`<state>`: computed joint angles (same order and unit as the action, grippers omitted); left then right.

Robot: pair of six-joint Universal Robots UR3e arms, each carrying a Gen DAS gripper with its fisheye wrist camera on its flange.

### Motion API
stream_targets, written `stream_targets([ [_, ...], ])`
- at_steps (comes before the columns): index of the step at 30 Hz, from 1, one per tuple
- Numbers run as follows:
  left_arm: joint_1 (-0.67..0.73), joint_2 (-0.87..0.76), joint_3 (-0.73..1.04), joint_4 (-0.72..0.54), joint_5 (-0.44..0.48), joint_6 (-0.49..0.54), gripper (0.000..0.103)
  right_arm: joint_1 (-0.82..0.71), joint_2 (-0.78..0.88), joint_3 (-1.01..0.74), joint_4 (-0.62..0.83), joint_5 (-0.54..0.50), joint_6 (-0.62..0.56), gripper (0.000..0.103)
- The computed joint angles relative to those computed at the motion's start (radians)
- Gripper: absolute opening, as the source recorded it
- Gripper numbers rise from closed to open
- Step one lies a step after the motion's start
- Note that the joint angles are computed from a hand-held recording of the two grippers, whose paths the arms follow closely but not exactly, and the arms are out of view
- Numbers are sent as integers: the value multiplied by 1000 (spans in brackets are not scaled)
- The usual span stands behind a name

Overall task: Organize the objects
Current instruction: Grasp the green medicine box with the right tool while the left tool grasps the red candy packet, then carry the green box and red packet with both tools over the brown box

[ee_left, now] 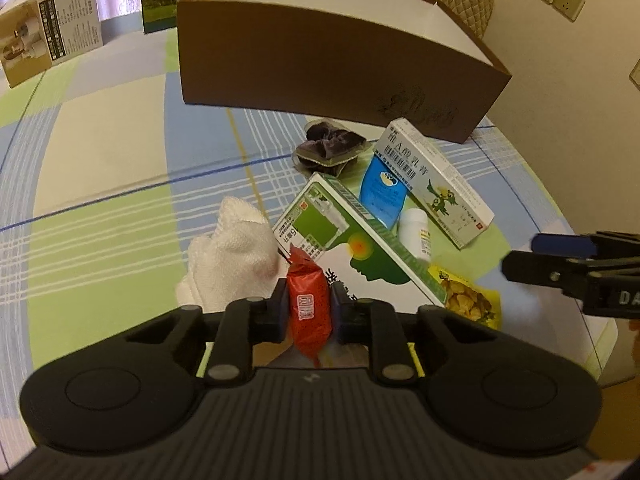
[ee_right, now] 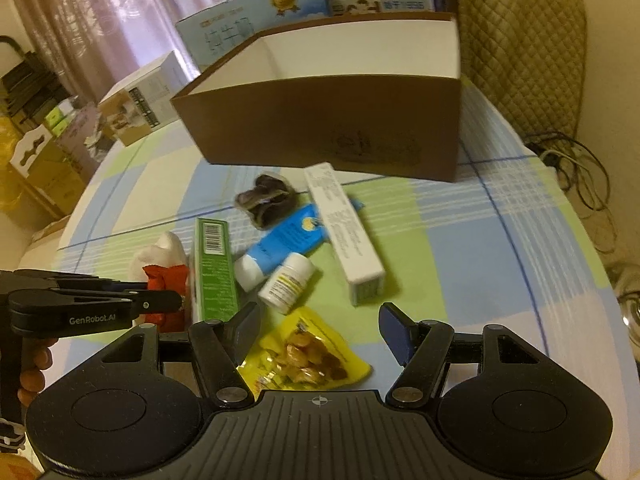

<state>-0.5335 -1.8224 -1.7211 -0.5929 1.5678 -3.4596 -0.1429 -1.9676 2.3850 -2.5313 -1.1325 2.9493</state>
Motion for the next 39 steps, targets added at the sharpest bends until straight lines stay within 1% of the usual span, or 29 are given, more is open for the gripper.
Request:
stream_targets([
  [4,17,57,-12,-21,3,-5,17,39,90,-39,-49,39,-3,64],
  [12,72,181,-51,-67,62,-13,16,143,337,-165,-132,101,-2,63],
  [13,82,195,-60,-72,65,-15,16,152,365,-178,-141,106,-1,61],
  [15,101,224,-85,-80,69,-18,16,172,415,-208,-151,106,-2,53],
  [19,126,272,-125,-99,75,-28,16,207,489,-262,-149,92,-4,43],
  [23,145,307,-157,-108,71,-27,16,234,517,-287,-139,92,0,31],
  [25,151,317,-165,-111,67,-25,16,248,526,-298,-137,83,10,29],
  [29,155,323,-169,-113,62,-19,16,272,538,-313,-157,52,49,27],
  [34,151,316,-158,-114,60,-8,16,300,512,-321,-162,8,76,27],
  [39,144,294,-122,-114,60,11,16,287,441,-310,-154,15,105,27],
])
